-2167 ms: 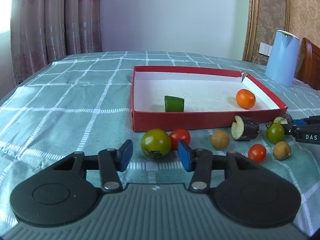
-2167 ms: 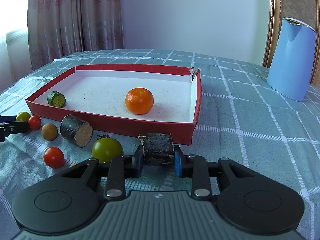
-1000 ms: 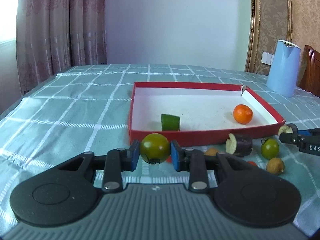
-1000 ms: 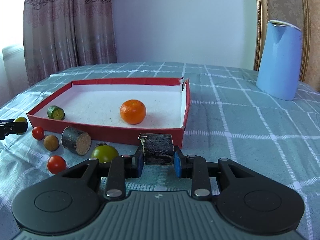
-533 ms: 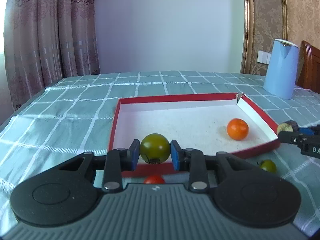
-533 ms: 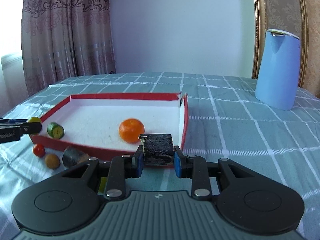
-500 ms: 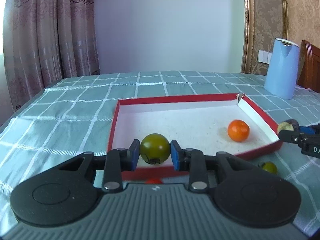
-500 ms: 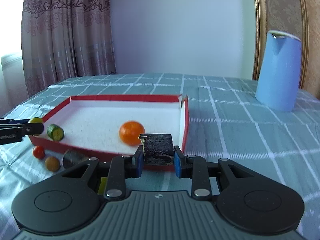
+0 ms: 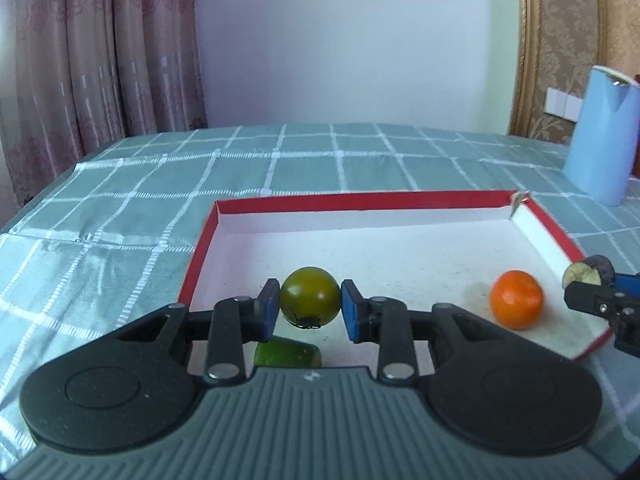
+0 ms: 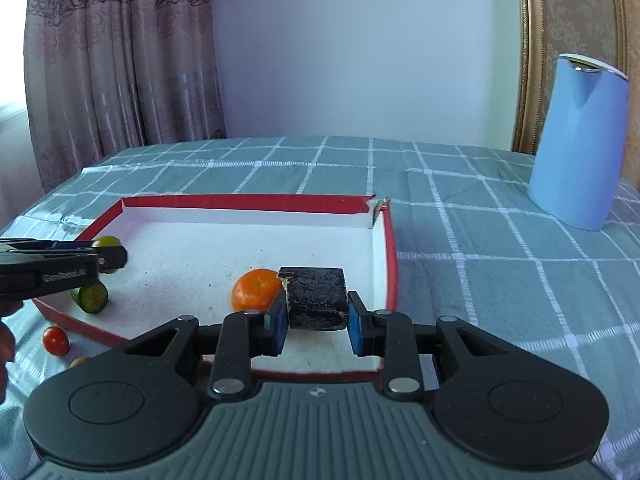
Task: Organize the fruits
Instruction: 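Carry the green tomato and eggplant piece over the red tray with both grippers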
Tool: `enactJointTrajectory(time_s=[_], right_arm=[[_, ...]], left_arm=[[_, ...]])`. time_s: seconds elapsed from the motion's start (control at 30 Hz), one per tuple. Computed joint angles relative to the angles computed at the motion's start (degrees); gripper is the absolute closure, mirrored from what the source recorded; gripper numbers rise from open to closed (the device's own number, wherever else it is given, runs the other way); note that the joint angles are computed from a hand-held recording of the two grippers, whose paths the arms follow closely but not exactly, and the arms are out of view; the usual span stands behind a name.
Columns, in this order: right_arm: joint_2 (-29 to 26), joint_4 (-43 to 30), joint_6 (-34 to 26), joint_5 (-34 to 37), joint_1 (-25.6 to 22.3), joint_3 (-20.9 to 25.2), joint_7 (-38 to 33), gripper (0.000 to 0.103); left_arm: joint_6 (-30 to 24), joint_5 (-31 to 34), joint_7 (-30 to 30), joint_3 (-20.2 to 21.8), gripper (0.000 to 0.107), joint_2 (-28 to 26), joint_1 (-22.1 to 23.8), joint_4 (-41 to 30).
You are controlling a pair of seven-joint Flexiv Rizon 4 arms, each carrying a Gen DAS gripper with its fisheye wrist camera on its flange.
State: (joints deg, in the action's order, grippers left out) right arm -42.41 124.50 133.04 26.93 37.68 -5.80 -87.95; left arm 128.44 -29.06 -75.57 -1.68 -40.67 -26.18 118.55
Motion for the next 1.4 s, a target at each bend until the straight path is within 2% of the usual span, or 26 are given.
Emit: enactJointTrajectory(time_s=[0.17,0.47,0.77,0.97,1.07,1.23,1.4], right_arm=[[-0.20,-1.25,-3.67,-0.05,1.99,-2.01,-1.10,0.074],[1.15,-0.08,-5.02,-1.80,1.58,-1.62,-0.14,0.074],[-0.82,-4.85,-9.60,2.07,7.56,-8.86,0.42,0.074],[-2.61,-5.96,-15.12,3.64,12.90,-15.72,3.25,0.074],[-1.03,-5.05,-17.83,-0.61,9.35,-12.97,6.23,0.074],[-1.75,-3.77,-16.93,-3.02,11.25,-15.23,8.93,0.074],[-1.86,-2.93,-15.66,-4.60,11.14,-15.22,10.24,0.074]], left_arm=[[-2.99,-1.55,0.03,0.24,0.077,-1.06,0.14,-1.92],[-2.17,-3.10,0.35,1.39,0.077,-2.60,-1.07,-3.72],[-0.99,-3.35,-0.01,1.14,0.077,-3.21,-0.75,-4.09],[-0.05,-2.04,-0.70,0.24,0.076,-3.20,0.33,-3.47],[-0.12,-2.22,-0.45,0.43,0.076,-3.25,0.07,-3.56],[-0.12,-3.02,0.42,0.75,0.076,-3.51,-0.55,-3.82],[-1.11,-5.55,1.42,1.32,0.076,-3.63,-1.63,-4.00]])
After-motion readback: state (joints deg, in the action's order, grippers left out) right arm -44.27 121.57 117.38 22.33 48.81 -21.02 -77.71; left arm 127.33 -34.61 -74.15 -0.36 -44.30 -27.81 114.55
